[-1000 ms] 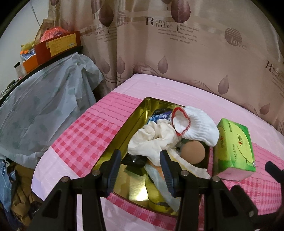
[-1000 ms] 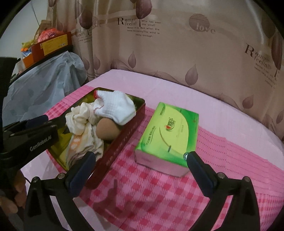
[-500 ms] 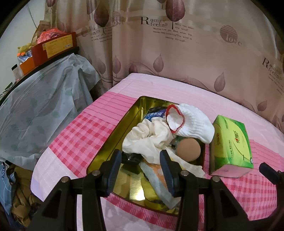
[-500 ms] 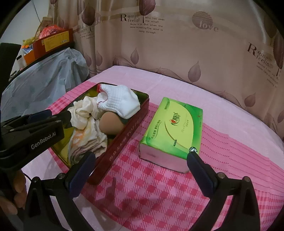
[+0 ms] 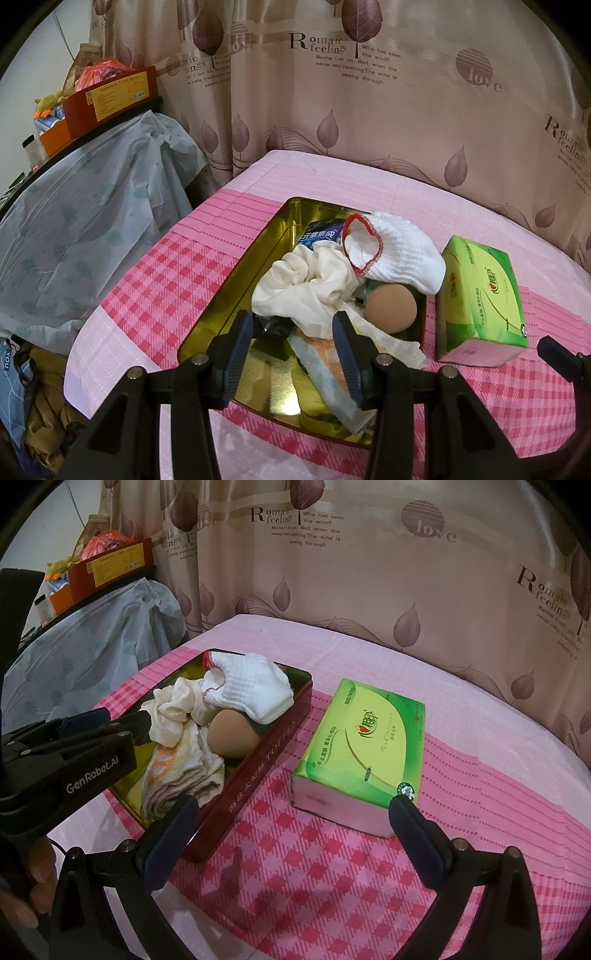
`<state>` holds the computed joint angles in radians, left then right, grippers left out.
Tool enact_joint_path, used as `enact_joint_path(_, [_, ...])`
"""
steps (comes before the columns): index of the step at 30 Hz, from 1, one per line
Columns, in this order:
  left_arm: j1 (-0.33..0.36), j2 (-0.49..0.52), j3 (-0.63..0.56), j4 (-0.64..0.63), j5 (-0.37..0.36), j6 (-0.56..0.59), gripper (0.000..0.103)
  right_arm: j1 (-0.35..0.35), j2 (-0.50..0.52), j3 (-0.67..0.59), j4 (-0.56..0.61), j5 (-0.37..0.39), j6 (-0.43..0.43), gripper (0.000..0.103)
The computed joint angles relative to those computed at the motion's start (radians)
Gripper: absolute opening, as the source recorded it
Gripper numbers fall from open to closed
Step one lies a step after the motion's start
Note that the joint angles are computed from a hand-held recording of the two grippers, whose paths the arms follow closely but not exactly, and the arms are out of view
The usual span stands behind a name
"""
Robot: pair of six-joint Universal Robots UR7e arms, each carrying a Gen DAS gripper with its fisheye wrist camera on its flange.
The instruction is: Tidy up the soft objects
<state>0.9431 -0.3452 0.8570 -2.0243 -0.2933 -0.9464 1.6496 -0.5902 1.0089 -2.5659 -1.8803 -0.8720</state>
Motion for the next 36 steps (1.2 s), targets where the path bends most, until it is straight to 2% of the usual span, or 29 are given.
enact_joint_path(36, [0.001,0.010,-0.013,0.006,-0.005,0.007,0.046,-0.002,-0.005,0.029,-0.006,-0.010,0.000,0.101])
